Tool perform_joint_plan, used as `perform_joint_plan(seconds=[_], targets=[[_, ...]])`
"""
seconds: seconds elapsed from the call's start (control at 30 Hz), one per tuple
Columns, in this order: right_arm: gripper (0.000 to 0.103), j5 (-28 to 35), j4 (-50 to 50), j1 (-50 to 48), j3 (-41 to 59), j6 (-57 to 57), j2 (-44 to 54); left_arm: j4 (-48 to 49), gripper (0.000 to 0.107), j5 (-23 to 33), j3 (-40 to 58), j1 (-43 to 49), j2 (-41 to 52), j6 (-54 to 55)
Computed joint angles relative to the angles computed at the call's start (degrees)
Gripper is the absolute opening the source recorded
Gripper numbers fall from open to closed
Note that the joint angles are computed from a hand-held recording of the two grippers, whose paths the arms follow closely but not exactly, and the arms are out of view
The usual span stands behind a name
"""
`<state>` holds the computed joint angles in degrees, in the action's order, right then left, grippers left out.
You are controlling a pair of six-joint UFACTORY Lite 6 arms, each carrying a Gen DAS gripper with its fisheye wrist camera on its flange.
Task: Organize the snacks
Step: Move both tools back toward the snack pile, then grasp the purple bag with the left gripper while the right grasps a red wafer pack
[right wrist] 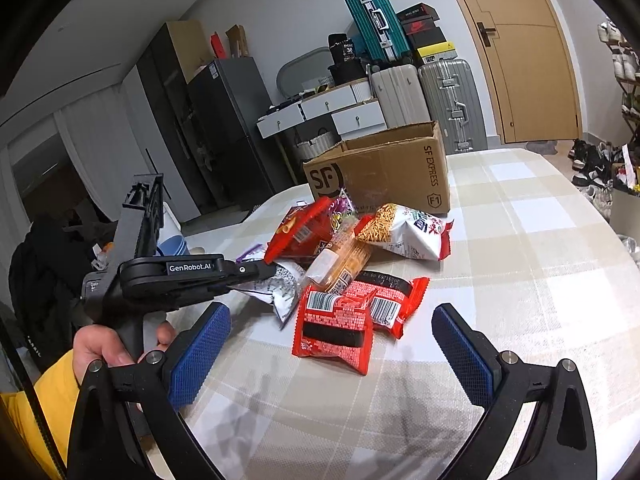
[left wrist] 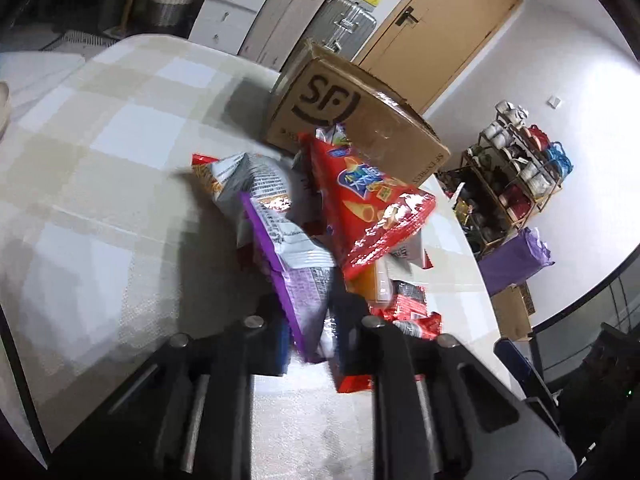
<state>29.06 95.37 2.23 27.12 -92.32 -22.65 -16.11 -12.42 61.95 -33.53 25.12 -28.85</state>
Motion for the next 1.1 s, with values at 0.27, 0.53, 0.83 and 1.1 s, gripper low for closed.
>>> perform_joint_plan(seconds=[0.27,0.53,0.83,1.1], targets=[[0.102,-1.9,-1.1,1.7,1.1,1.4,1.3,7.6,0.008,-1.7,-4.9,0.2,-3.5,-9.0],[0.102,-6.7,-7.7,7.2,8.0,11.8,12.9,1.7,0.008,-4.7,-16.7,-0.6,-13.9,-3.9],[0.102,-13.1,-12.0,13.4,15.4,21.8,22.7,-2.6,0.008,-6.7,-27.6,-3.3,-24.9,0.6],[0.087,-19.5,-34.3,19.5,23.9,49.1,31.7,-6.2,0.008,-7.2,-35.1,-4.7,-32.8,2.3]])
